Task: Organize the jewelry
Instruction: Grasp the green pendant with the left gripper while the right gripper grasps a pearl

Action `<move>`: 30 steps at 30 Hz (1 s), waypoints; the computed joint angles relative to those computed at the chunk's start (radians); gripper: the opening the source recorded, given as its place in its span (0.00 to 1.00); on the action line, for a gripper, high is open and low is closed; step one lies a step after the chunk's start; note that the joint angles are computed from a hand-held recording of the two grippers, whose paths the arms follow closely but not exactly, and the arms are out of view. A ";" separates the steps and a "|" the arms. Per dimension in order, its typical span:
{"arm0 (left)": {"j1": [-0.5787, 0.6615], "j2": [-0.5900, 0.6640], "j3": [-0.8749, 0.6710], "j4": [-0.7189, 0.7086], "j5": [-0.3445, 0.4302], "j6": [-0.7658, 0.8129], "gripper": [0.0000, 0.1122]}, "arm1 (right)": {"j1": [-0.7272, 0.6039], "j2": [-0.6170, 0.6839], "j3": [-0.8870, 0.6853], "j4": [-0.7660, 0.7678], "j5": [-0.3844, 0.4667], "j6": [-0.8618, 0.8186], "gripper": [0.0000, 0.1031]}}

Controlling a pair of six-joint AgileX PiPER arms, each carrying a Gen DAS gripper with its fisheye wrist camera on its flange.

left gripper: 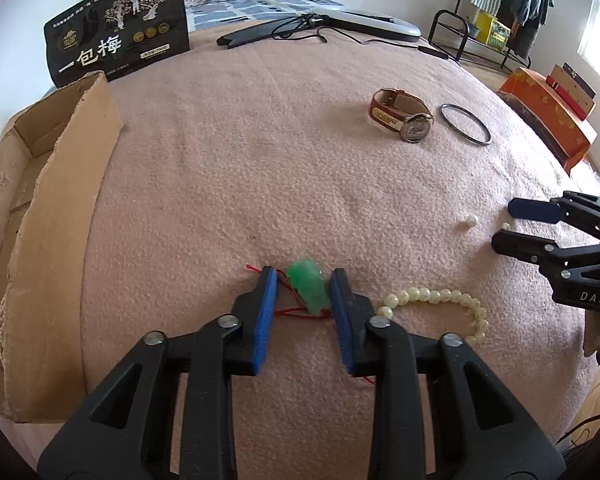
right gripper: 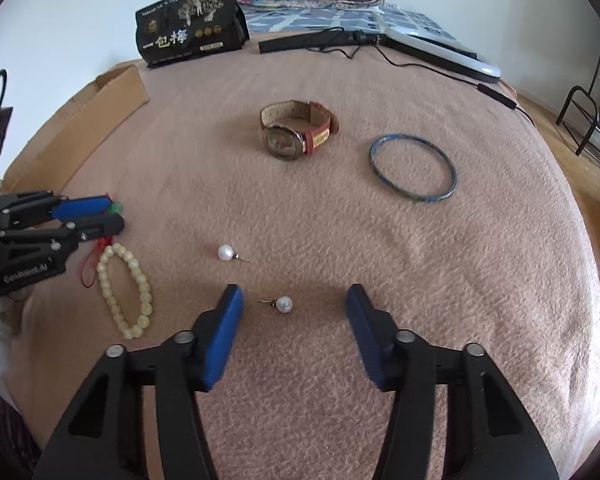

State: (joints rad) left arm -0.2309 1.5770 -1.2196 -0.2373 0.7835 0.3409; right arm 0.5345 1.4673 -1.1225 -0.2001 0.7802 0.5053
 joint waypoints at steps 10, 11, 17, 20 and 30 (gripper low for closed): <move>0.013 -0.003 0.010 -0.015 -0.016 0.015 0.15 | -0.015 -0.002 -0.001 0.045 0.000 -0.055 0.12; 0.014 -0.002 0.009 -0.017 -0.017 0.017 0.15 | -0.018 -0.003 0.001 0.055 -0.004 -0.062 0.08; 0.020 -0.009 0.005 -0.017 -0.005 0.018 0.14 | -0.024 -0.016 0.009 0.076 -0.008 -0.075 0.06; 0.024 -0.017 0.006 -0.014 -0.001 0.019 0.14 | -0.021 -0.034 0.012 0.073 -0.010 -0.062 0.06; 0.070 -0.088 0.009 -0.075 0.037 0.065 0.14 | -0.003 -0.104 -0.013 0.037 0.027 -0.013 0.06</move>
State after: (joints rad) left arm -0.1611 1.4892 -1.2104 -0.3119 0.8205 0.4058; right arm 0.5312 1.3629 -1.1353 -0.1630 0.8074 0.4926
